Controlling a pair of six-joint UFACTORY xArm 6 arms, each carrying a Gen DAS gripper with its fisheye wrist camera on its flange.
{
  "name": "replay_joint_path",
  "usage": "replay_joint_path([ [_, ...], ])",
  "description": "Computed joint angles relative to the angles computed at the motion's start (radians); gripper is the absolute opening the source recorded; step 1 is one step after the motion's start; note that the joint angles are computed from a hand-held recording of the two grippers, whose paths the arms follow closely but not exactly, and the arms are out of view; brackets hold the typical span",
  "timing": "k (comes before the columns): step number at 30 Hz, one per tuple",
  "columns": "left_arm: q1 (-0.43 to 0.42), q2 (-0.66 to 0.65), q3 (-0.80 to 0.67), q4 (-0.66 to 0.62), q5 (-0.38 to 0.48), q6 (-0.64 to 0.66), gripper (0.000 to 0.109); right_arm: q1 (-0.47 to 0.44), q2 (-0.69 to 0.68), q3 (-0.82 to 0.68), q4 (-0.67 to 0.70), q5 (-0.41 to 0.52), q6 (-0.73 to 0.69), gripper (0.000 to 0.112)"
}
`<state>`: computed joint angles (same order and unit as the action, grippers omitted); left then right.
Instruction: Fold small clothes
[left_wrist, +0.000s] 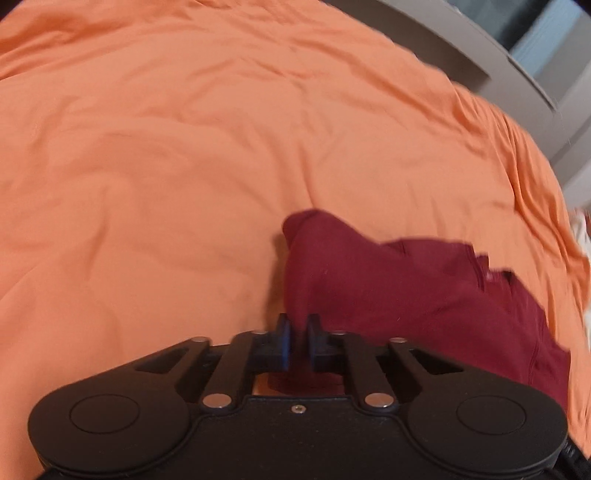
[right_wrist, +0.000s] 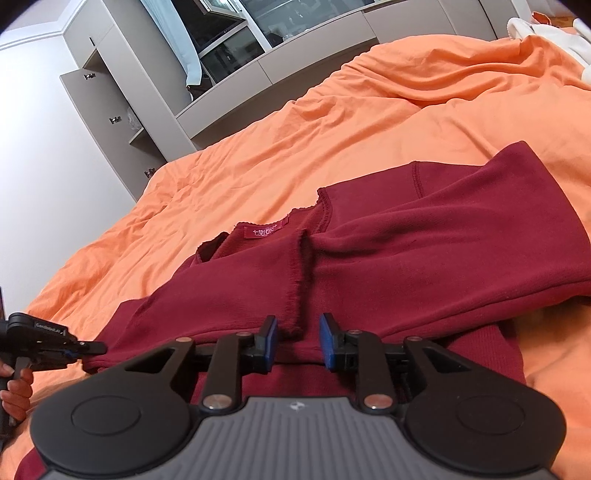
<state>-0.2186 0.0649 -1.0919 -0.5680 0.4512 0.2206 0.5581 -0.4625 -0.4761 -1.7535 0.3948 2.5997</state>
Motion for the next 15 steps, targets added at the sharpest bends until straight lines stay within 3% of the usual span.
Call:
replay_joint_path([
  [2, 0.002, -0.027, 0.037, 0.063, -0.03, -0.078, 0.006, 0.0, 0.002, -0.001, -0.005, -0.001, 0.002, 0.029],
  [9, 0.008, -0.022, 0.043, 0.104, -0.029, -0.1, 0.008, -0.005, 0.009, -0.006, -0.014, -0.011, 0.009, 0.03],
  [15, 0.004, -0.037, 0.045, 0.208, -0.021, -0.178, 0.039, -0.012, 0.011, -0.009, -0.018, -0.026, 0.01, 0.034],
])
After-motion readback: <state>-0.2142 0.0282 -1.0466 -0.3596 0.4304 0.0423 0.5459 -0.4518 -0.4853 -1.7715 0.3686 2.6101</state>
